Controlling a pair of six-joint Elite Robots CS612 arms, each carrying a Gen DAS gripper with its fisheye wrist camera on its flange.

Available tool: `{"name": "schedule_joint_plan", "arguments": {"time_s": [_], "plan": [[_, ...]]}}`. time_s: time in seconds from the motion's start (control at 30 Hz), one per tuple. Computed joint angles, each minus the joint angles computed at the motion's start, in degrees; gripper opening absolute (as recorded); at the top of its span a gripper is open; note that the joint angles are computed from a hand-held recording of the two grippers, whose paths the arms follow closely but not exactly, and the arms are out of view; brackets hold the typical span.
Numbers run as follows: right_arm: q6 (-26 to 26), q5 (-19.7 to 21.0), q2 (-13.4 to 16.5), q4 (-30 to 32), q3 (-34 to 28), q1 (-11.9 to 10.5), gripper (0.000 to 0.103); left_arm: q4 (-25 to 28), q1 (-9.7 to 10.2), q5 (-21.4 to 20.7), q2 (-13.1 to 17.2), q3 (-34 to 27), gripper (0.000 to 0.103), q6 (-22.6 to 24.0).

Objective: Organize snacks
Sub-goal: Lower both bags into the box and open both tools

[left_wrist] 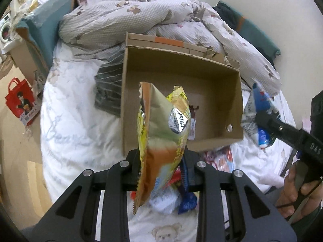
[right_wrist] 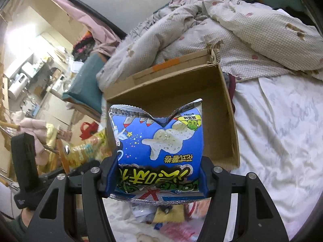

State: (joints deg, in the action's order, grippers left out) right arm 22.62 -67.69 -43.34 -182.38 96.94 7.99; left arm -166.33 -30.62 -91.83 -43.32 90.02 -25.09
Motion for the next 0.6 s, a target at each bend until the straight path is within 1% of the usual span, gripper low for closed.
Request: {"name": "schedule_joint_plan", "arguments": {"time_s": [0.1, 0.17, 0.27, 0.37, 0.47, 0.53, 0.6], "plan": [[-0.68, -1.48, 1.56, 2.37, -2.55, 0.15, 0.064, 2.56, -0.01, 0.30, 1.91, -2.92, 0.025, 0.71], [-1.22, -2.79, 2.55, 3.85, -3.98, 0.27, 0.064, 4.19, 0.11, -1.22, 3.46, -4.97, 0.025, 1.03], [-2.57, -4.65, 3.72, 6.20, -5.72, 0.54, 0.064, 4.91, -0.25, -0.91, 4.94, -6.52, 0.025, 2.45], [-4.26, -5.52, 4.84, 7.63, -6.92, 0.75, 0.065, 4.85, -0.51, -0.64, 6.22, -7.55, 0.025, 3.95], [-5.01, -5.60, 5.51, 8.81, -7.61, 0.89, 0.065, 4.99, -0.60, -0.49, 6.93, -8.03, 0.025, 4.73], [-4.58, -6.12, 5.66, 8.92, -7.52, 0.97, 0.065, 4.85, -0.64, -0.23, 7.05, -7.92, 0.025, 5.70], [-4.98, -7.56, 5.65, 9.01, -7.37, 1.17, 0.065, 4.06, -0.76, 0.91, 6.91, -7.48, 0.025, 6.51]]}}
